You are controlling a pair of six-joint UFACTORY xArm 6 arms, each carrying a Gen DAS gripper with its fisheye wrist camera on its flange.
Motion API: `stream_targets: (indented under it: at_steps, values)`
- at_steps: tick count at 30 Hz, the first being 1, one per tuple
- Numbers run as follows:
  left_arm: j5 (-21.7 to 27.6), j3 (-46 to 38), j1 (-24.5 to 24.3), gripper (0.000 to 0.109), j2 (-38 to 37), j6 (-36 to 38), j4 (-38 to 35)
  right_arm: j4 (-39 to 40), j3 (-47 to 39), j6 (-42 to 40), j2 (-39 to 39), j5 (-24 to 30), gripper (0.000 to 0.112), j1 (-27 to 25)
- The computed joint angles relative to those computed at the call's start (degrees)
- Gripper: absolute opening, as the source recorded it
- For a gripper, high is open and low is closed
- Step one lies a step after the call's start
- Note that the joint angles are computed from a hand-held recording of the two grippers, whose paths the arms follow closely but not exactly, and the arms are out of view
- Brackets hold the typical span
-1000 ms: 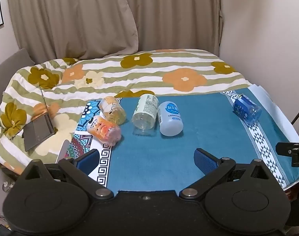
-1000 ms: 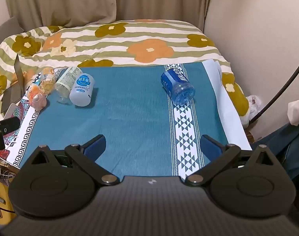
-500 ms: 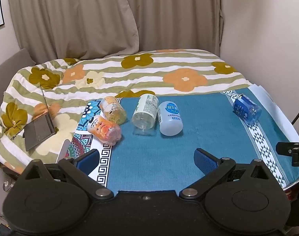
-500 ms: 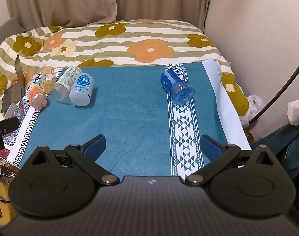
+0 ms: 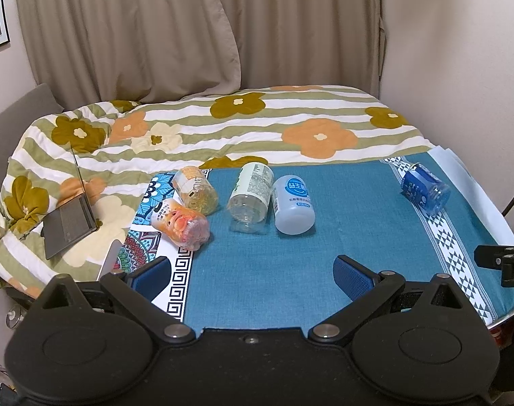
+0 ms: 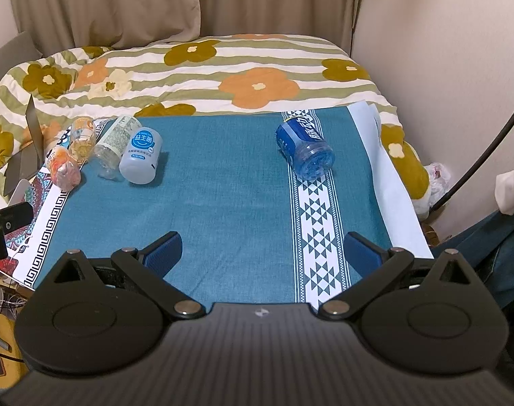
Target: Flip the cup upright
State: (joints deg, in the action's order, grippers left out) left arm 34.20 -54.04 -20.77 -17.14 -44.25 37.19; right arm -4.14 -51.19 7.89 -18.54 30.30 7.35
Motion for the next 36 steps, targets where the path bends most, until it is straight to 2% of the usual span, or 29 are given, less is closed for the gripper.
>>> stream_targets:
  at_steps: [16, 36]
  values:
    - [0.0, -0.9, -0.3, 0.103, 0.8, -1.7, 2.3, 1.1, -0.8, -0.8, 1.0, -0.3, 0.103, 0.2]
    - [-0.3, -0.9, -0.1, 0.103, 1.1, -1.7, 1.4, 1.5, -1.2, -1.1, 1.9, -0.4, 0.103, 0.2]
